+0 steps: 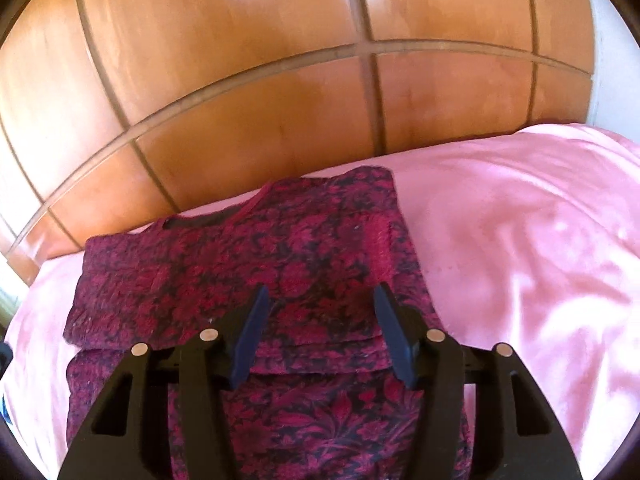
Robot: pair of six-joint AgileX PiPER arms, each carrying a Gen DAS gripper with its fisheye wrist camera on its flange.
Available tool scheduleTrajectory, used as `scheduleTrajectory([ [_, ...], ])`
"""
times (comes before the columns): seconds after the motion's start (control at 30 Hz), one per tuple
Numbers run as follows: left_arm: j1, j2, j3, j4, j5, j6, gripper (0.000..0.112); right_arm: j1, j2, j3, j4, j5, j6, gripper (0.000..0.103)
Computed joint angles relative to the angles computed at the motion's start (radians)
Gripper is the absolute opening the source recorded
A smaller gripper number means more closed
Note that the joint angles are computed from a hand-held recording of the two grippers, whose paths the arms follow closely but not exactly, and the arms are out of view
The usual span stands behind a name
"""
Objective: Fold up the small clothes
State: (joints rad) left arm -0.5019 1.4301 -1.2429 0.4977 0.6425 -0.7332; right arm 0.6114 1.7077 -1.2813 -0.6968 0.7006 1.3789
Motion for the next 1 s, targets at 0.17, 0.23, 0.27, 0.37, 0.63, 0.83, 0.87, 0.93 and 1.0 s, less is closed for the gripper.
scheduleTrajectory([
  [0.17,0.004,-0.032,0.04,-0.005,0.0,0.004,0.048,-0.006,0.011,-0.018,0.008,0.051,0.011,0.058],
  [0.23,0.005,-0.038,0.05,-0.012,0.003,0.004,0.048,-0.034,0.031,-0.025,0.07,0.033,-0.058,0.056],
  [0.27,0.009,-0.039,0.055,-0.018,0.002,0.007,0.048,-0.046,0.053,-0.039,0.102,0.03,-0.1,0.05],
  [0.37,0.022,-0.041,0.073,-0.039,-0.003,0.014,0.048,-0.042,0.086,-0.063,0.089,0.045,-0.131,0.029],
  [0.63,0.053,-0.025,0.118,-0.086,-0.019,0.048,0.048,-0.022,0.143,-0.107,0.021,0.139,-0.129,0.014],
  [0.83,0.092,-0.069,0.203,-0.187,-0.042,0.124,0.048,-0.04,0.094,-0.069,0.059,0.098,-0.129,0.023],
  [0.87,0.095,-0.081,0.219,-0.192,-0.043,0.129,0.048,-0.04,0.075,-0.053,0.061,0.094,-0.126,0.03],
  [0.93,0.106,-0.112,0.26,-0.216,-0.046,0.155,0.048,-0.032,0.024,-0.01,0.063,0.08,-0.119,0.038],
  [1.0,0.122,-0.14,0.296,-0.253,-0.05,0.191,0.048,-0.018,-0.029,0.039,0.065,0.068,-0.113,0.044],
])
